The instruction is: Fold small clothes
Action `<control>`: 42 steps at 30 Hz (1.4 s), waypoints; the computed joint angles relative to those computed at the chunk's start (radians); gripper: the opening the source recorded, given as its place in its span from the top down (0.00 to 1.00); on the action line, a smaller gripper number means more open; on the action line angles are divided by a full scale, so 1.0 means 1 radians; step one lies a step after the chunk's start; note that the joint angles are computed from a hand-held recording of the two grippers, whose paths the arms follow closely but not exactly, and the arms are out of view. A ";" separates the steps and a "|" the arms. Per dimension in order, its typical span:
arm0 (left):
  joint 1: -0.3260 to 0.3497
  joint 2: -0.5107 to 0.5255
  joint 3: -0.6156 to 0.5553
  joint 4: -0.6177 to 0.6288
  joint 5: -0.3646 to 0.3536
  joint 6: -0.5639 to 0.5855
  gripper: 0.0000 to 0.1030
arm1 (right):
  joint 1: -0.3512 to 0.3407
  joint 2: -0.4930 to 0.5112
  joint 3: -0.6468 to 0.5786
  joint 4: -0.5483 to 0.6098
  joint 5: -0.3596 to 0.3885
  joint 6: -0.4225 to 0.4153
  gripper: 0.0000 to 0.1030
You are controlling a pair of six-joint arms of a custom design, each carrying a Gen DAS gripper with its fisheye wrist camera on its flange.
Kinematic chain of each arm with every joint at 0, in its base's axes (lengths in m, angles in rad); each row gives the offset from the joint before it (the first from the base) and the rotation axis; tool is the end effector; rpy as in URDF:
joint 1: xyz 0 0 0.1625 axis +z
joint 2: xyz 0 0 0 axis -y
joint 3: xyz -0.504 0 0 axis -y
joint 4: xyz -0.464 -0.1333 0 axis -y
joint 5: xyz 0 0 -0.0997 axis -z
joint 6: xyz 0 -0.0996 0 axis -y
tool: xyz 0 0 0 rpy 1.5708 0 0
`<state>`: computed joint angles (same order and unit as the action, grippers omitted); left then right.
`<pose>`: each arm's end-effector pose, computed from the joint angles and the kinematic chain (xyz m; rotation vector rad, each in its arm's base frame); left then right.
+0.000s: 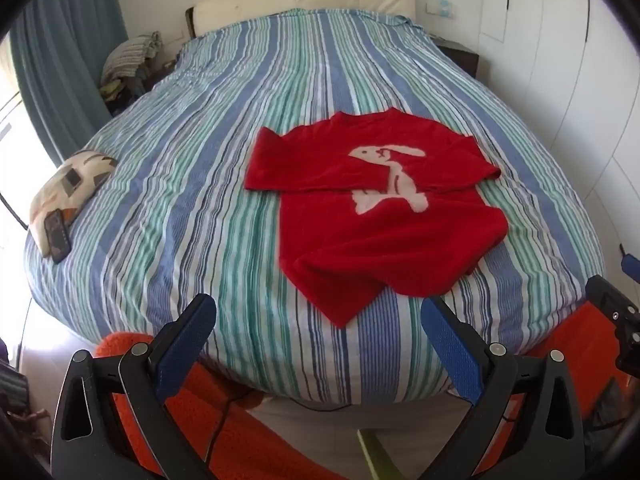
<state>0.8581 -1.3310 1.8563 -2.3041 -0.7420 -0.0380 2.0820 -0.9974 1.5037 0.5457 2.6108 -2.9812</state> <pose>-0.2572 -0.6138 0.3741 0.6824 2.2746 -0.6129 0.3435 -0.5155 0.2677 0.0533 -2.1657 0.9407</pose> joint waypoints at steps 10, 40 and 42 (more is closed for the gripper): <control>-0.001 -0.001 -0.007 0.000 -0.009 0.000 0.01 | 0.004 0.030 -0.024 0.001 -0.004 -0.004 0.00; -0.004 -0.004 0.011 -0.006 -0.019 0.007 0.01 | -0.001 0.030 -0.015 0.022 -0.040 0.023 0.00; -0.004 -0.005 0.012 -0.008 -0.020 0.009 0.01 | -0.001 0.032 -0.015 0.024 -0.042 0.027 0.00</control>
